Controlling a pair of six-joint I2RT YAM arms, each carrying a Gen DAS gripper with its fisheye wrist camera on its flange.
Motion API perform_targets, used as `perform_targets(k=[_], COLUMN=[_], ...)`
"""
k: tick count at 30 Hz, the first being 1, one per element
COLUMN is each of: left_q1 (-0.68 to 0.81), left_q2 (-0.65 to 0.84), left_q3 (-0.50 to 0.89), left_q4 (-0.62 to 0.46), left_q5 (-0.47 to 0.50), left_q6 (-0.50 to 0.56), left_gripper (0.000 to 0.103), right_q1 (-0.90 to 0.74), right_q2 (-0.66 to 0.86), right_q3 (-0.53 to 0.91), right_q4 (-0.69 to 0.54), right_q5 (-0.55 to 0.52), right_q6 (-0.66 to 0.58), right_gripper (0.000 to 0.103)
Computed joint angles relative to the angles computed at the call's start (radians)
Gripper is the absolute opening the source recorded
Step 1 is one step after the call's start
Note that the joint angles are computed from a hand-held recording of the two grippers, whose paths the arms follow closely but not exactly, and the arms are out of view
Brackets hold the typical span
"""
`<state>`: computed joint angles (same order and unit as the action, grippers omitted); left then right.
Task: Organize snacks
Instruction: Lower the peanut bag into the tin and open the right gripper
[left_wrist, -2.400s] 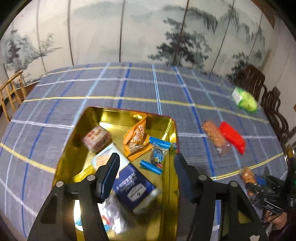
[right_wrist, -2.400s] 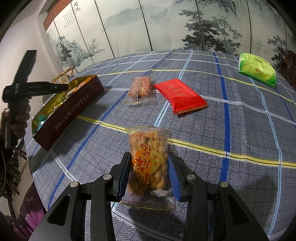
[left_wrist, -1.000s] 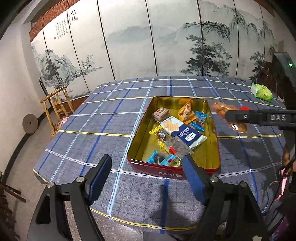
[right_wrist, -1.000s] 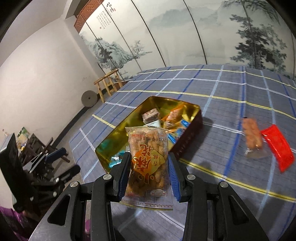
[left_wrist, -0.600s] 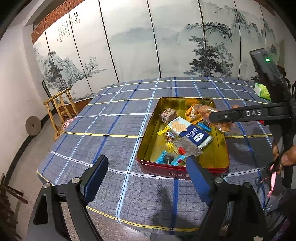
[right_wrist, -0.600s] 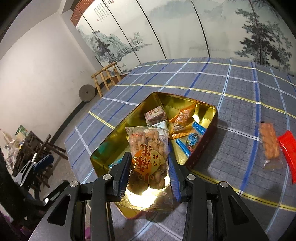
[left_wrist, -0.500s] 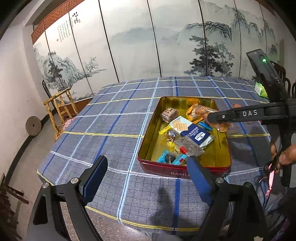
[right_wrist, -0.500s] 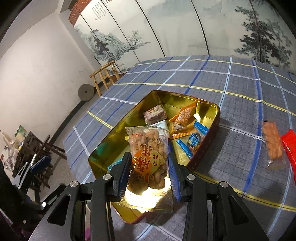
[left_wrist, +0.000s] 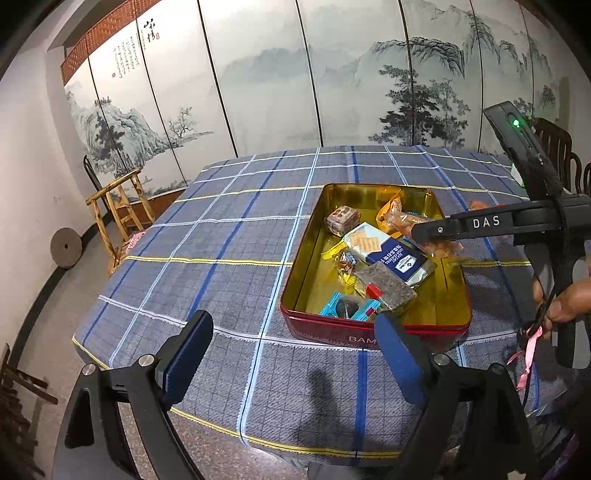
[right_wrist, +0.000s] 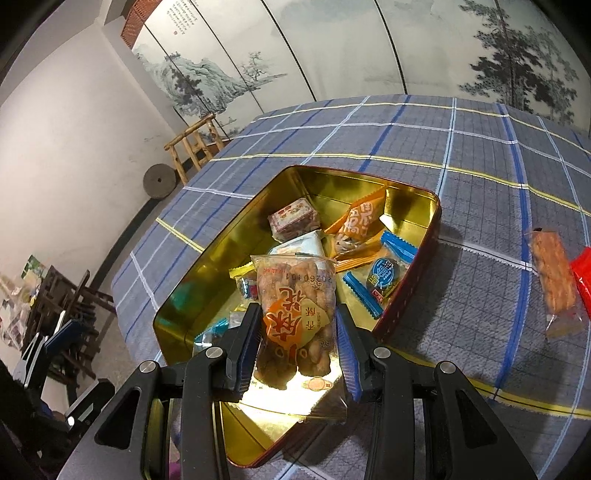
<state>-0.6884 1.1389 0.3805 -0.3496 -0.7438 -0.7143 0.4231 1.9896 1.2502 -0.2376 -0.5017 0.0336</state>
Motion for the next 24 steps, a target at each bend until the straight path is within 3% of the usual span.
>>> perform_targets(k=[24], left_q1=[0.016], left_q2=[0.013], left_q3=[-0.015], left_q4=[0.017], left_q5=[0.025], left_q6=[-0.002], left_gripper=[0.088], right_q1=[0.016], right_q2=[0.013], right_q3=[0.006], right_q4=[0.012], right_q5=[0.008], right_q6=[0.021], right_gripper=[0.042])
